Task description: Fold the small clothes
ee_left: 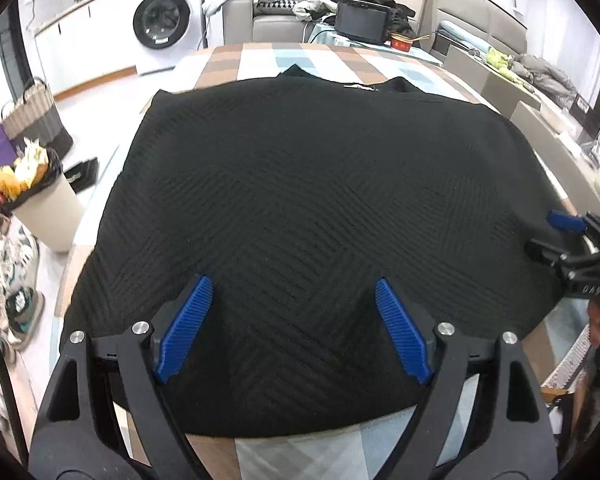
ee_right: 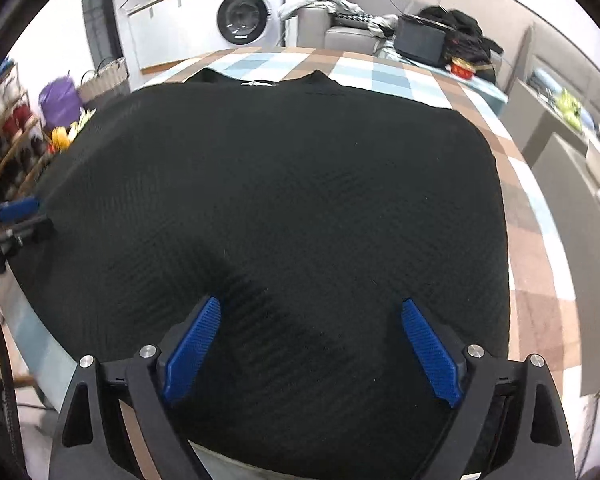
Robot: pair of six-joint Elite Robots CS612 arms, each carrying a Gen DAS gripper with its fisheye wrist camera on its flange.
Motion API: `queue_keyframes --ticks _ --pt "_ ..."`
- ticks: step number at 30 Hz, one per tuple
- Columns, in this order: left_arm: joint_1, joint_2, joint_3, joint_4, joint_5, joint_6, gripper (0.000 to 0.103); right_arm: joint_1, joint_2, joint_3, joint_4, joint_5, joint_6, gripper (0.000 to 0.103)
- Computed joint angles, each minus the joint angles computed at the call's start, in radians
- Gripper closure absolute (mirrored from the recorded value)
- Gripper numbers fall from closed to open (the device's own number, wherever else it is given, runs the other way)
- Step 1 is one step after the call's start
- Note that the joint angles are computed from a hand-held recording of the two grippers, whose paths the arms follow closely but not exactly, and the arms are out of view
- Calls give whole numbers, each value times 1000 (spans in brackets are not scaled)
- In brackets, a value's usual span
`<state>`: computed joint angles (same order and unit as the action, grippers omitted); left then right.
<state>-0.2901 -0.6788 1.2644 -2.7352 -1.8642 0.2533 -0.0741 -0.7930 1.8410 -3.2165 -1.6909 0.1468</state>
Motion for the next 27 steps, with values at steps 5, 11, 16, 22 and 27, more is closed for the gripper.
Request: queue_keyframes --ticks 5,11,16,22,27 --pt "11 -14 15 13 -22 -21 21 5 -17 14 25 -7 -34 9" --pt "12 -37 59 1 -7 3 21 24 9 -9 -33 31 -48 9" --pt "25 -49 83 8 -1 0 21 21 7 -16 6 19 -57 9" --pt "56 -64 91 22 -31 -63 21 9 -15 7 13 -52 17 9" --pt "75 -66 73 55 -26 -84 21 11 -25 19 -29 -8 2 9"
